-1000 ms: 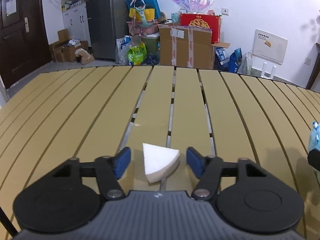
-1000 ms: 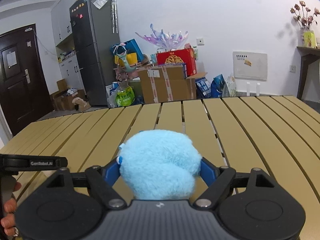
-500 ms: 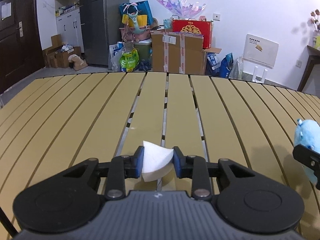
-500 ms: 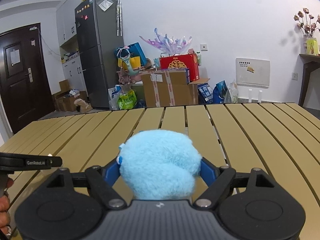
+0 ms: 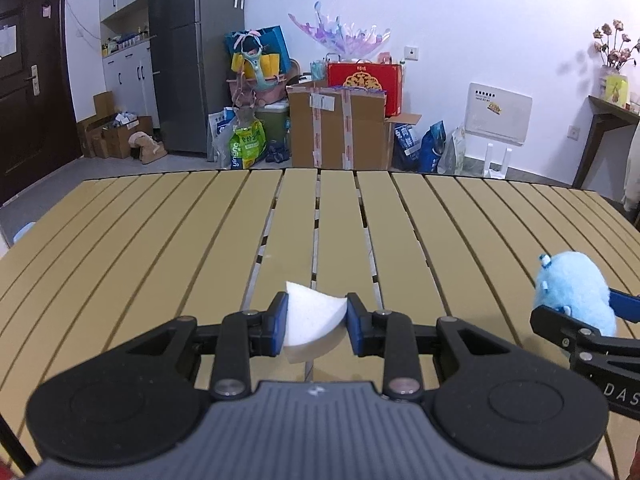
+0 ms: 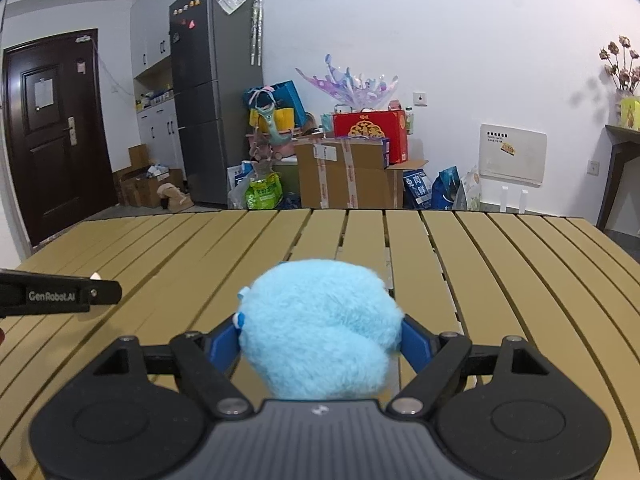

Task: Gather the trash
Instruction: 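Lift the plush toy and foam wedge off the table with both tools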

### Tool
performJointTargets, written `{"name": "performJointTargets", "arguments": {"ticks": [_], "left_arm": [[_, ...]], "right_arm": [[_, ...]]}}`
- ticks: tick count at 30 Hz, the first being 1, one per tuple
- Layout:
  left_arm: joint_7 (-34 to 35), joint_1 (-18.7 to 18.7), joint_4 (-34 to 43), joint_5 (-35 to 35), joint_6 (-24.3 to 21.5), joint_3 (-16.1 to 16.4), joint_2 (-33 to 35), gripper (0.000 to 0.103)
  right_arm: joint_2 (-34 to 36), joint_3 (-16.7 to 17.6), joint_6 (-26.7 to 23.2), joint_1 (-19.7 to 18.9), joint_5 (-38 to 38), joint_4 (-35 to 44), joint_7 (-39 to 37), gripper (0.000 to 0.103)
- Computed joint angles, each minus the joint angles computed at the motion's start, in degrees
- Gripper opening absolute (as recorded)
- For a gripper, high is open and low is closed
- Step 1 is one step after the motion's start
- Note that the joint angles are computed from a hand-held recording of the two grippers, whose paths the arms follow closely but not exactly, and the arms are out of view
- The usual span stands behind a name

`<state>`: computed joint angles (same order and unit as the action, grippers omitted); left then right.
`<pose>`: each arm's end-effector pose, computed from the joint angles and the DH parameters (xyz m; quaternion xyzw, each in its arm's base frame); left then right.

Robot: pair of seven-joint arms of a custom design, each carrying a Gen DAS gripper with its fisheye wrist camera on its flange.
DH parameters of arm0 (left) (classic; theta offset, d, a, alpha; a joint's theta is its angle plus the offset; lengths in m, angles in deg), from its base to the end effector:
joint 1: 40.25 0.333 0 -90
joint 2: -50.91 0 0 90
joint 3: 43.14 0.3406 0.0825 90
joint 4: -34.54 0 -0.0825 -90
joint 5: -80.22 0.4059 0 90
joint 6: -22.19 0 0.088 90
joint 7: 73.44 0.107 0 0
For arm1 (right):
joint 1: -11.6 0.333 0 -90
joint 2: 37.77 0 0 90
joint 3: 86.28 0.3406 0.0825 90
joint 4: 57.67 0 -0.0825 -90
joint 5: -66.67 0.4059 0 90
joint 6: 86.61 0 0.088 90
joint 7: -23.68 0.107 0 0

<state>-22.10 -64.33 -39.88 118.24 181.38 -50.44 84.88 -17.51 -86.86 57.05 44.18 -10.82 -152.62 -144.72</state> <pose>0.6888 -0.4165 0.5158 -0.5151 0.7214 -0.3701 0.2779 0.6093 0.3904 0.4682 -0.5255 0.6726 -0.3790 0.3574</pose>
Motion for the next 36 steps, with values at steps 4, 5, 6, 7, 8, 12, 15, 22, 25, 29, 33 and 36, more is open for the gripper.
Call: {"name": "performJointTargets", "arguments": {"ticks": [4, 5, 6, 7, 8, 12, 15, 22, 25, 29, 33, 36], "left_arm": [[-3.7, 0.0, -8.6, 2.3, 2.3, 0.9, -6.7, 0.030], [-5.0, -0.1, -10.8, 3.2, 2.7, 1.1, -8.6, 0.030], [-6.0, 0.3, -13.3, 3.8, 3.2, 0.8, -10.6, 0.030], [-6.3, 0.9, -15.2, 3.7, 3.5, 0.1, -12.2, 0.030], [-6.9, 1.4, -17.2, 4.0, 3.9, -0.3, -14.0, 0.030], [-9.7, 3.2, -25.7, 5.8, 6.1, -1.7, -21.6, 0.030], [-12.7, 4.4, -31.7, 7.9, 8.0, -2.6, -27.1, 0.030], [-14.4, 7.6, -43.0, 7.5, 10.5, -5.8, -38.5, 0.030], [-14.1, 8.4, -46.7, 6.8, 11.1, -6.9, -42.3, 0.030], [-12.5, 8.3, -52.1, 4.2, 12.2, -7.2, -47.3, 0.031], [-12.1, 8.0, -57.8, 2.0, 13.7, -7.3, -52.1, 0.031], [-11.1, 7.1, -61.7, 0.4, 14.2, -6.8, -55.3, 0.031]], "right_arm": [[-3.0, 1.3, -2.4, 1.4, 0.1, -2.3, -0.1, 0.080], [-3.9, 1.7, -3.2, 1.8, 0.0, -3.1, 0.0, 0.080], [-5.0, 2.3, -4.2, 2.1, -0.1, -3.9, 0.1, 0.080], [-6.0, 3.0, -5.2, 2.5, 0.0, -4.7, 0.1, 0.080], [-6.7, 3.6, -6.0, 2.7, 0.2, -5.0, 0.0, 0.080], [-10.8, 6.6, -10.0, 4.0, 0.1, -7.9, 0.7, 0.080], [-13.6, 8.9, -12.7, 4.8, -0.3, -9.9, 1.7, 0.081], [-19.0, 13.8, -18.3, 6.4, 1.1, -13.8, 2.5, 0.080], [-20.9, 15.9, -20.9, 7.2, 2.1, -15.2, 2.7, 0.080], [-23.0, 18.3, -23.9, 8.5, 3.7, -17.2, 3.4, 0.081], [-23.8, 20.2, -26.2, 9.9, 5.4, -18.0, 3.8, 0.081], [-24.3, 21.3, -27.1, 11.0, 6.5, -19.1, 4.9, 0.081]]}}
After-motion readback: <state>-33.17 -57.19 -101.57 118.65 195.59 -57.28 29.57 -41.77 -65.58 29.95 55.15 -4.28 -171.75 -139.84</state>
